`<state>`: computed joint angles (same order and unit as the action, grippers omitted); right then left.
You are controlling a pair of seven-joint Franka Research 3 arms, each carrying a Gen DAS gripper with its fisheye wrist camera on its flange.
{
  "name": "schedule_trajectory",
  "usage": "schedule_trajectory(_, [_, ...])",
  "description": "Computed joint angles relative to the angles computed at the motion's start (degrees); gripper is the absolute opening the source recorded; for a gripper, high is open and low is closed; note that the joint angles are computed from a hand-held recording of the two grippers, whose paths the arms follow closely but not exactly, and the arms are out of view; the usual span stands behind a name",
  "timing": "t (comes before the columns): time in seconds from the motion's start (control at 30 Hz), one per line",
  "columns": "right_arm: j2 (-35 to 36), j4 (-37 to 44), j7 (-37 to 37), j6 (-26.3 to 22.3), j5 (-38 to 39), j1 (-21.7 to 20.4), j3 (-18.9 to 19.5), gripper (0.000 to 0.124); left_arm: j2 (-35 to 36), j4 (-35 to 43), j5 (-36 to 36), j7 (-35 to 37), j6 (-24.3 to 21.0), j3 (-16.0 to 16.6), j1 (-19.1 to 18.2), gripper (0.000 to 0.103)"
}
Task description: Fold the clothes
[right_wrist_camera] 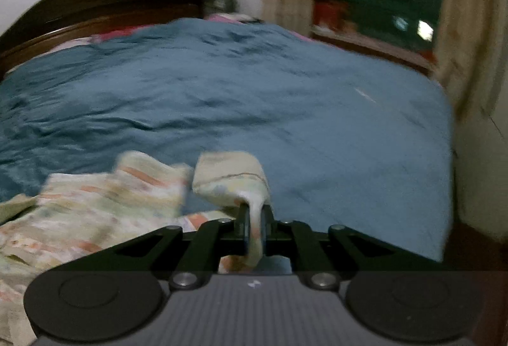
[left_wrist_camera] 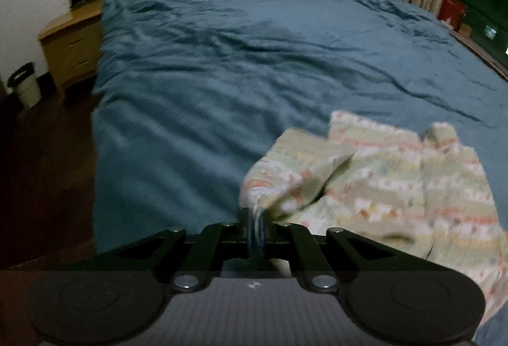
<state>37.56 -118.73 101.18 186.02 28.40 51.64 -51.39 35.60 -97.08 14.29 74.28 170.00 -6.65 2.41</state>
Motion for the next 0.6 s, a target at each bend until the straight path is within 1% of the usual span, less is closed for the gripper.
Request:
schedule_trajectory(0.03, [-0.1, -1.5, 0.8, -0.8, 0.9, 1.1, -1.2, 0.012, -1.1, -2.0, 0.1, -0.3, 0.3, 0.4, 0.1, 0.003])
schedule_trajectory(0.07, [0.3, -3.3, 2.0, -1.9, 1.6, 2.8, -3.0, 0.017, -1.8, -3.3, 0.1, -0.3, 0.5, 0.4, 0.5, 0.003])
schedule_trajectory(0.13, [1.5, -6.3, 4.3, -3.9, 1.3, 6.5, -6.6, 0.020, -3.0, -5.4, 0.7, -0.9, 0.1, 1.4, 0.3, 0.003])
schedule_trajectory(0.17, [2.2, -7.6, 5.4, -4.9, 0.9, 8.0, -8.1, 0.023, -3.3, -6.0, 0.6, -0.6, -0.1, 1.1, 0.8, 0.003])
schedule_trajectory(0.23, [1.4, -9.9, 6.9, -4.4, 0.0, 9.6, -9.2, 0.025, -4.2, -7.6, 0.3, 0.9, -0.2, -0.1, 2.2, 0.004])
schedule_trajectory(0.33, [-0.4, -12.9, 7.7, -2.7, 0.2, 11.7, -10.0, 0.036, -5.7, -10.0, 0.9, 3.3, 0.7, -1.1, 2.5, 0.006])
schedule_trajectory(0.4, [-2.8, -14.2, 6.4, -0.6, 0.5, 11.4, -8.7, 0.043, -6.0, -10.7, 1.1, 4.7, 1.7, -1.7, 2.2, 0.008])
schedule_trajectory(0.43, [-4.1, -14.2, 5.2, 0.3, 0.7, 10.1, -6.8, 0.045, -5.9, -10.7, 1.0, 4.9, 2.1, -1.9, 2.0, 0.015])
schedule_trajectory(0.47, [-5.3, -13.7, 4.2, 0.9, 0.9, 8.2, -4.5, 0.052, -5.9, -10.8, 0.9, 5.1, 2.5, -2.0, 1.8, 0.027])
schedule_trajectory(0.5, [-6.0, -13.3, 3.4, 1.3, 1.3, 6.8, -2.6, 0.056, -5.8, -10.5, 1.2, 4.6, 2.7, -1.3, 0.8, 0.034])
schedule_trajectory(0.53, [-6.4, -13.0, 2.9, 1.7, 1.8, 5.7, -1.0, 0.056, -5.5, -10.1, 1.7, 3.8, 2.6, -0.1, -0.4, 0.048])
schedule_trajectory(0.57, [-6.7, -12.5, 2.4, 1.6, 2.4, 4.3, 0.7, 0.056, -5.3, -9.6, 2.4, 2.9, 2.6, 1.1, -1.6, 0.051])
schedule_trajectory(0.6, [-6.7, -11.7, 2.1, 0.9, 3.0, 2.8, 2.2, 0.056, -5.0, -9.2, 3.1, 2.0, 2.6, 2.3, -2.8, 0.051])
